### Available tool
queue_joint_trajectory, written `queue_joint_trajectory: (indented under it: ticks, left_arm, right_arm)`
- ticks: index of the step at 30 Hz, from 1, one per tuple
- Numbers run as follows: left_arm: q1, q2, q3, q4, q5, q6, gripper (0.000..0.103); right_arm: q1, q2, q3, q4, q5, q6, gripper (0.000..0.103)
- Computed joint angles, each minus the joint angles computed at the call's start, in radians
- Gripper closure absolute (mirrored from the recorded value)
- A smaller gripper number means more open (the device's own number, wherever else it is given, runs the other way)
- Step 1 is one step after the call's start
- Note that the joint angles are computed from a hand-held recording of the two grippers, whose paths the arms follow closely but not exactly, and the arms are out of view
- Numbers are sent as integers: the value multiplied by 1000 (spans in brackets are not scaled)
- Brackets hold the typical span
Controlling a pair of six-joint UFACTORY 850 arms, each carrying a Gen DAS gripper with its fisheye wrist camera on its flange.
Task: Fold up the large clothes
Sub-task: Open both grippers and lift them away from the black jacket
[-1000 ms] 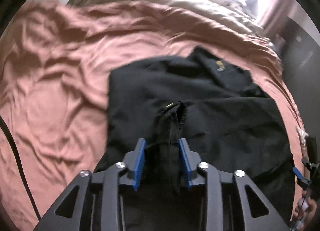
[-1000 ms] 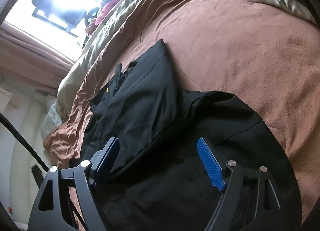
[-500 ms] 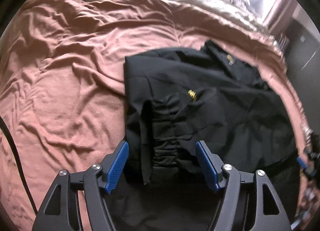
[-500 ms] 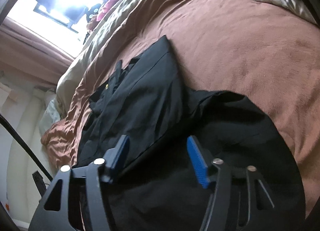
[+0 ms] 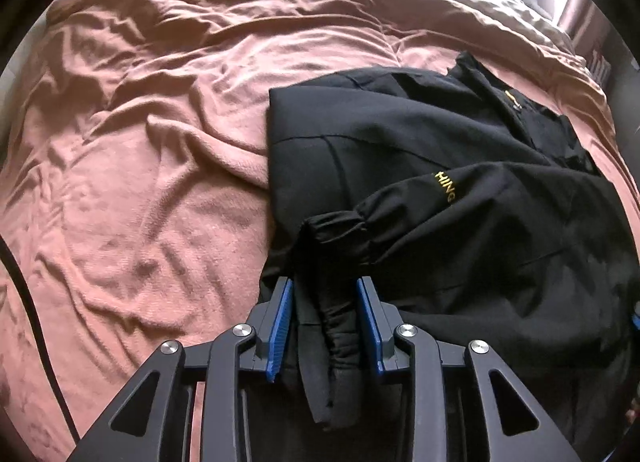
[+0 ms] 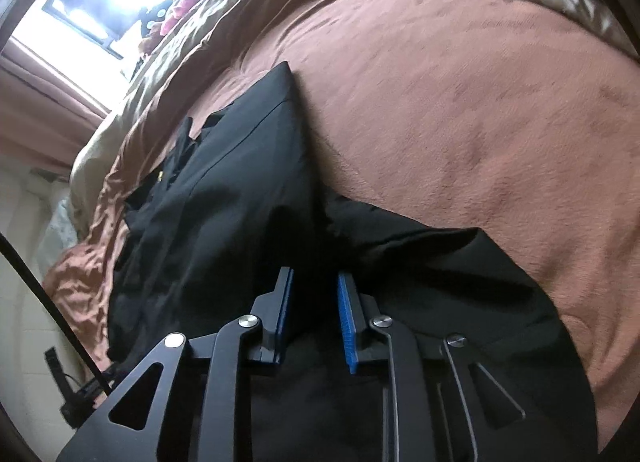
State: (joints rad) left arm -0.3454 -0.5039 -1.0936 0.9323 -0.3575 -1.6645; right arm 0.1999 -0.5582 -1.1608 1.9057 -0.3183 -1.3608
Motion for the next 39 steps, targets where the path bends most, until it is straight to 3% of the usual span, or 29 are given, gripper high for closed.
queue_joint_trajectory:
  ticks: [2,9,11,12,13,17,19,23,26,31,35,39]
  left_arm:
    - [-9,30,20,38,5,-44,68]
    - [-54,196,149,109,17,-185,64]
    - [-77,258,198,143,23,-256,57]
    - [-89,280,216,157,20,-280,51]
    - [-109,312,238,171,10,-307,48]
    - [-185,408,295,153,-55,-332,36]
    - [-234,452,317,145,-107,-347,30]
    - [-323,540,361,171,-163,-424,4]
    - [-395,596,385,195,-223,-495,0]
    - [-511,654,409,199,-340,-560,0]
    - [-606,691,441,201,-423,-627,0]
    - [-708,712,471,156,-518,-669,0]
  right_arm:
    - [13,25,12,-33,37,31,82]
    - [40,130,94,23,31,-63,80]
    - [45,177,134,44,27,-108,65]
    - [42,194,151,66,24,-140,47]
    - [47,229,183,130,32,-215,37]
    - [50,327,273,185,42,-321,36]
    - [50,371,313,175,47,-330,27]
    - [24,495,414,196,43,-370,19]
    - [6,592,475,131,63,-350,0]
    - [-27,736,575,84,51,-348,0]
    - [-63,881,691,304,12,-633,0]
    - [-80,985,771,310,37,-746,0]
